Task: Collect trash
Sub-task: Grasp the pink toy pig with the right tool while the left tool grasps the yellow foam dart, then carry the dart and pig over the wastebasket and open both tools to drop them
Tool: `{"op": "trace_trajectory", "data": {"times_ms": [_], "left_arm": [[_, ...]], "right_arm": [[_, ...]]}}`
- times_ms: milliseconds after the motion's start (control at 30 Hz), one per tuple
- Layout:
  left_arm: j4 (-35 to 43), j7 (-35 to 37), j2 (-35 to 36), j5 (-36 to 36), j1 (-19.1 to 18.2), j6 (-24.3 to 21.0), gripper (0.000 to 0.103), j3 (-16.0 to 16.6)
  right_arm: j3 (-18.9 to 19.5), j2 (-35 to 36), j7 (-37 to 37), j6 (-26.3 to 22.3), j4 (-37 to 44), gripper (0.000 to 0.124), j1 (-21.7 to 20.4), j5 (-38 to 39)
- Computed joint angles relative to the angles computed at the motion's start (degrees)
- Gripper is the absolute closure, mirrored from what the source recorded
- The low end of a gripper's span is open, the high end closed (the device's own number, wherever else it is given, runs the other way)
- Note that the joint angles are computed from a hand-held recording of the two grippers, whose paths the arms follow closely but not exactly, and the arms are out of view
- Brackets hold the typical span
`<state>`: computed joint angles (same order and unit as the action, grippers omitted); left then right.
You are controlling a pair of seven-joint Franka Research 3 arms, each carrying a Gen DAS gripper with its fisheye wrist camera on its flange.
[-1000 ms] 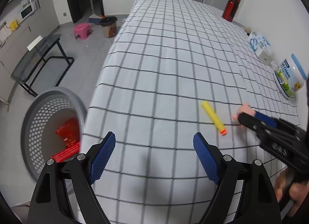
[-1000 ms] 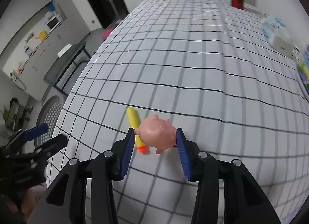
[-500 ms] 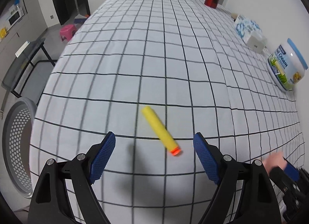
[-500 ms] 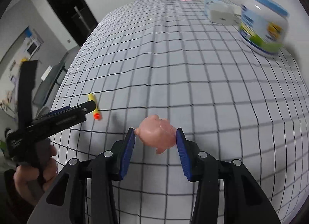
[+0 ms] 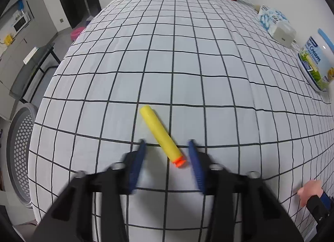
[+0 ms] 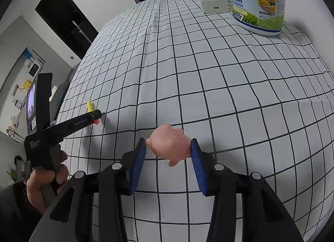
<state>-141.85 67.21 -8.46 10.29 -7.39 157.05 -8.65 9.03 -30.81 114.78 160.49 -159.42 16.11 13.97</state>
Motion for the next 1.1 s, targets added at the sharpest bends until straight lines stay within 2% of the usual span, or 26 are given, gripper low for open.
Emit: {"op": "trace_trajectory", "data": {"times_ms": [33, 300, 533, 867, 1100], "left_arm": [[-0.1, 1.9, -0.2, -2.0, -0.7, 0.0, 0.090, 0.5], [-2.5, 10.4, -4.3, -10.3, -2.9, -0.5, 0.090, 2.3], [-5.3, 18.6, -12.6, -14.3, -3.8, -2.7, 0.090, 6.0], [-7.3, 28.8, -22.0, -14.8, 0.1, -6.1, 0.090, 12.8], [-6.8, 37.3, -23.4, -16.2, 4.9, -7.8, 0.090, 18.1]], "right_arm": [[-0.1, -0.2, -0.1, 0.1, -0.1, 0.082, 0.0, 0.0], [0.3, -0.2, 0.0, 0.1, 0.0, 0.082, 0.8, 0.3], [3.0, 0.6, 2.6, -0.7, 3.3, 0.082, 0.6, -1.8], [8.8, 8.5, 10.7, -0.3, 14.4, 0.082, 1.0, -8.7], [12.4, 18.9, 19.6, -1.3, 26.5, 0.082, 3.1, -18.4]]}}
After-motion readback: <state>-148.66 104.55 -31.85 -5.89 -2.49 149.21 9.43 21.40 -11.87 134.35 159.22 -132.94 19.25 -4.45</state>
